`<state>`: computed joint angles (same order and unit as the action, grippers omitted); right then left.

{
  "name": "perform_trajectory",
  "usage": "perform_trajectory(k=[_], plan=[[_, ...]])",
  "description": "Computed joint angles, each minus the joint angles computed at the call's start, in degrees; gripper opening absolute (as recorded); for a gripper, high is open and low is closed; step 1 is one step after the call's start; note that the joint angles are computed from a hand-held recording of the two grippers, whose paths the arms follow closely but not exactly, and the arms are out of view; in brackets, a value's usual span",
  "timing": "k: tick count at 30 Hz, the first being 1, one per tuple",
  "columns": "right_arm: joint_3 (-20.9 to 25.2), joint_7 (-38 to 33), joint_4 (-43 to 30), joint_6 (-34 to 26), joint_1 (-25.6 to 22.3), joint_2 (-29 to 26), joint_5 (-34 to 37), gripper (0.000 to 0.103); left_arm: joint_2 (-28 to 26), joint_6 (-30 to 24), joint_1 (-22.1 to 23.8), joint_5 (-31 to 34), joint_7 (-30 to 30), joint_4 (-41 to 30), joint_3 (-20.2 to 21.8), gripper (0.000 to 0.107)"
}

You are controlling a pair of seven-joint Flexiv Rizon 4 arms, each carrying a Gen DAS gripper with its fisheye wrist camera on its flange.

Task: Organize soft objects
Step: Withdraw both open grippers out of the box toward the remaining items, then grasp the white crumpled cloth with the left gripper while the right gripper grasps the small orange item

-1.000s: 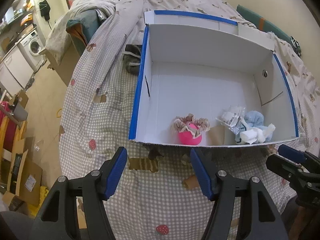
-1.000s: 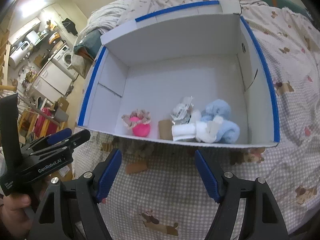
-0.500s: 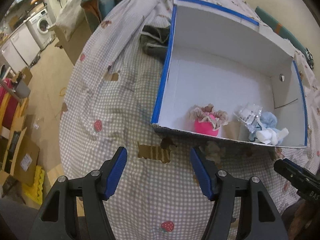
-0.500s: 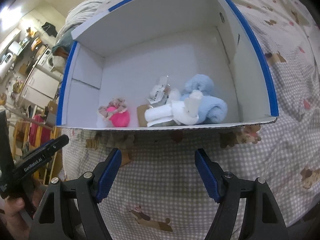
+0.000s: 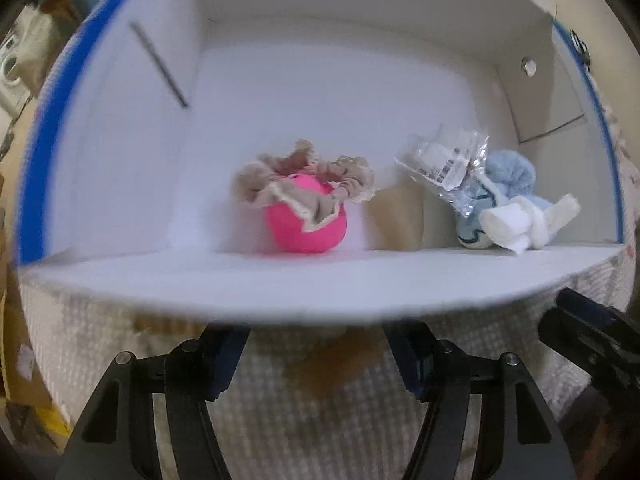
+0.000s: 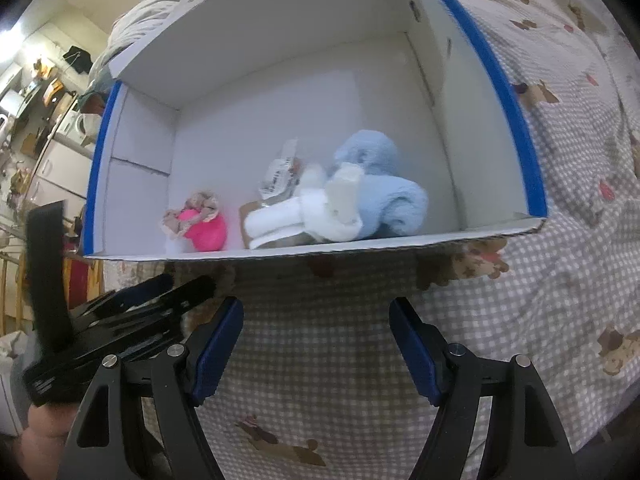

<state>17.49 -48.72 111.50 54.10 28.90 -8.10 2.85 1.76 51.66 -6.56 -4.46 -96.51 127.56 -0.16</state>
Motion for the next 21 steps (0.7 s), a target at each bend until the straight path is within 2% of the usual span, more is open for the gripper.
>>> perform_trajectory(k=[4,6,8,10,12,21], plan=[[-0.14,0.4,0.41,-0.59,-0.15,0.37,-0.1,0.08,-2.01,0.06,0.06,-1.86,1.17,-0.35,-0.13,0.061],[-0.25,0.61,0.5,-0.59,-0.05,0.3,-0.72,0.08,-2.12,2.6,-0.21,-4.47,3.16,0.63,-0.14,0.051],[-0.34,0.75,0.31,-0.88,0.09,-0.05,-1.38,0.08,-2.56,2.68,-0.31,-4.58,4.48,0.32,-0.28,0.038],[-0.29,0.53,-0.05,-1.06,0.14,-0.6,-1.3,0.08,-2.71,2.37,-0.35,-6.44,6.22,0.57,-0.26,0.018],[-0.17,0.02,-0.38,-1.23,0.17,-0.97,-1.13,0.08,-1.94,2.41,-0.46,-7.24,7.07,1.1,-0.14,0.013],[0.18,-0.5,-1.1,-0.34,0.9,-2.44,-1.24,0.08,6.93,-0.73,0.93,-3.13,2.48,2.74,1.55,0.01]])
